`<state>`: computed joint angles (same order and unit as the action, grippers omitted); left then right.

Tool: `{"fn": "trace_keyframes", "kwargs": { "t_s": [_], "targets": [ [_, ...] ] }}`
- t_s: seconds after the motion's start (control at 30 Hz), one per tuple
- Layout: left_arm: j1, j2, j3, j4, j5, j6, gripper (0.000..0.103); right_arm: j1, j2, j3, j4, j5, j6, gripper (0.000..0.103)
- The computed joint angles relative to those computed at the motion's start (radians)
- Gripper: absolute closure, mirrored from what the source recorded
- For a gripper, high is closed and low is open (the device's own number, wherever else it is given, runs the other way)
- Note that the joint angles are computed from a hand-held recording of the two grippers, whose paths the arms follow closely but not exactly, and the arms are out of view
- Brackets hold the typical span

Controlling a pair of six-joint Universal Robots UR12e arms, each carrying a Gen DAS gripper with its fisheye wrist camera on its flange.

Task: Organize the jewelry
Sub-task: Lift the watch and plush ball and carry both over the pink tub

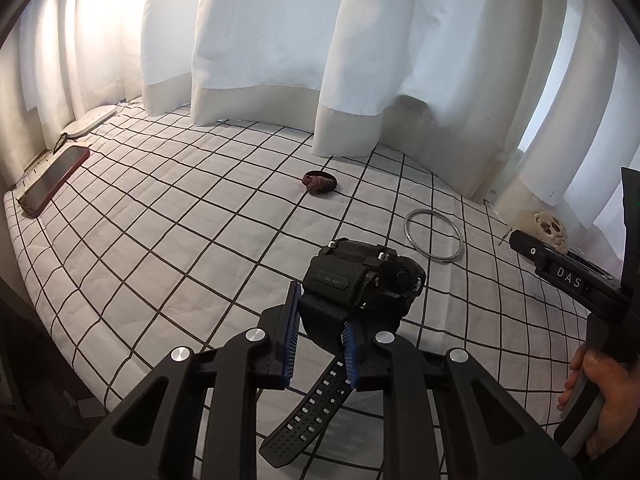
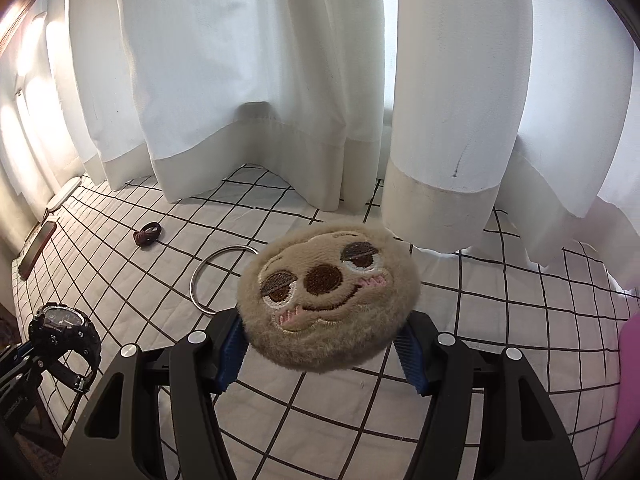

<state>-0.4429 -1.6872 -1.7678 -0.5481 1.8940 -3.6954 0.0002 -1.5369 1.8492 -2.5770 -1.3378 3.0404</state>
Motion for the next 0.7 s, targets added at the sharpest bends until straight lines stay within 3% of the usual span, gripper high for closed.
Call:
{"fn": "trace_keyframes", "kwargs": {
  "t_s": [0.43, 0.7],
  "targets": [
    [0.044, 0.046, 0.031, -0.004, -0.097, 0.177, 0.084, 0.002, -0.089, -0.015, 0.061, -0.021, 0.103, 0.042],
    [0.039, 0.042, 0.088, 0.019, -0.186, 0.298, 0.084, -0.011, -0.173, -0.014, 0.078, -0.052, 0.16, 0.042]
  ]
}}
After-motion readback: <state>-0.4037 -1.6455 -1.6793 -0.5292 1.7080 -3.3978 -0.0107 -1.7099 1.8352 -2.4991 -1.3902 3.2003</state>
